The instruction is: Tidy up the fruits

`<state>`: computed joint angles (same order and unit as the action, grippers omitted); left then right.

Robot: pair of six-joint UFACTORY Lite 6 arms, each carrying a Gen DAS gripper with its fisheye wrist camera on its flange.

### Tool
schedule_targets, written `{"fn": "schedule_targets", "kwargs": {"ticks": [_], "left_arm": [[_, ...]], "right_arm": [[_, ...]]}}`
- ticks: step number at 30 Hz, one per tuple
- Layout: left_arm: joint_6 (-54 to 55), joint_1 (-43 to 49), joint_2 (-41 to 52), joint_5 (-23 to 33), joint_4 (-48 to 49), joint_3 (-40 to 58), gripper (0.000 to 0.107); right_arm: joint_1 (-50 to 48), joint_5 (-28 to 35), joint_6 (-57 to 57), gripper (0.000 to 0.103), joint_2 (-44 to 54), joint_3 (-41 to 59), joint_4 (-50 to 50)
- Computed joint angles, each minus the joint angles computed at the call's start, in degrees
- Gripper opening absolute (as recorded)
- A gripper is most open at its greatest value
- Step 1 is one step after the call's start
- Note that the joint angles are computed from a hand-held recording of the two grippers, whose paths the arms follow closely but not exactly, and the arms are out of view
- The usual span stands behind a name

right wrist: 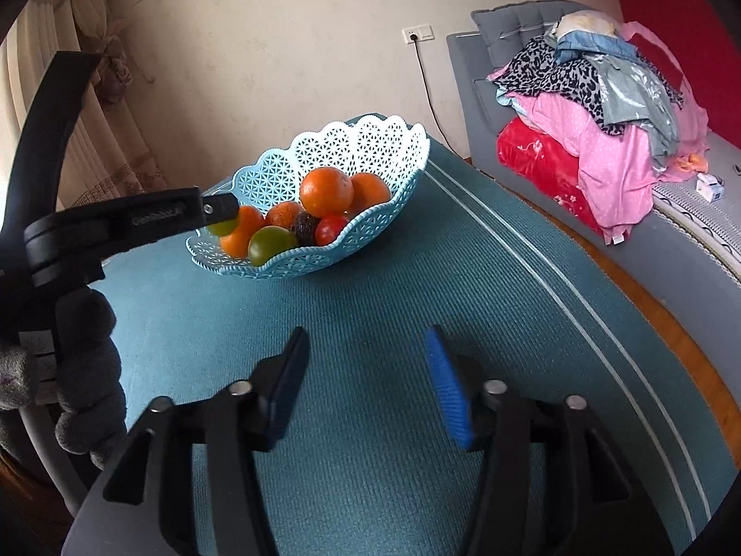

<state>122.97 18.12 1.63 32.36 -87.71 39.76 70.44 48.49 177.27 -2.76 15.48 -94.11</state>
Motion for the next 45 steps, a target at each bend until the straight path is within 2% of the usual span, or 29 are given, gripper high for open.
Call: {"fn": "schedule_targets", "kwargs": {"ticks": [1, 5, 9, 12, 15, 19, 26, 27, 29, 33, 36, 42, 45], "left_arm": [[0.98, 0.24, -0.35, -0.02, -1.13, -0.47, 0.067], [6.88, 0.32, -2.08, -2.07, -7.07, -2.39, 0.07], [14.52, 1.64, -4.46, -2.97, -12.98, -4.95, 0.089], [20.34, 3.02, -5.97, -3.61, -17.95, -6.58, 0.095], [23.79, 4.23, -7.03, -4.22, -20.67, -7.98, 0.095], [25.28, 6.97, -8.56, -2.96, -19.59, -9.62, 0.096], [24.35, 14.96, -11.68, 2.81, -12.74, -11.78, 0.1], [24.55, 15.67, -12.05, 3.36, -12.43, -12.03, 0.1], [25.74, 17.76, -12.96, 4.96, -11.95, -12.86, 0.101], [25.06, 20.94, -15.0, 7.3, -9.34, -13.79, 0.101], [22.13, 23.27, -16.11, 9.05, -6.19, -13.55, 0.101], [18.7, 28.39, -16.73, 13.01, -1.28, -12.32, 0.1], [17.09, 29.37, -16.19, 13.02, 0.72, -11.3, 0.1]], "right_arm": [[0.0, -0.01, -0.09, 0.054, 0.13, 0.07, -0.01], [-0.5, -0.54, 0.43, 0.054, 0.08, -0.21, -0.71], [-0.79, -0.84, -0.26, 0.055, 0.42, 0.22, -0.63], [-1.05, -1.23, -0.78, 0.055, 0.59, 0.45, -0.56], [-1.01, -1.31, -1.26, 0.055, 0.58, 0.54, -0.02], [-0.89, -1.41, -2.61, 0.055, 1.25, 1.39, 1.07], [-1.64, -3.39, -9.95, 0.055, 0.88, 3.4, 4.9], [-1.38, -2.99, -12.06, 0.059, 0.7, 3.92, 6.48], [-0.32, -1.21, -15.84, 0.076, -0.26, 4.54, 10.04], [1.59, 3.13, -23.07, 0.077, -3.68, 5.37, 16.64], [2.22, 5.79, -27.21, 0.083, -5.82, 6.04, 19.66], [3.31, 9.5, -32.41, 0.088, -8.8, 7.44, 22.61], [4.02, 10.24, -33.42, 0.089, -8.61, 8.54, 23.21]]}}
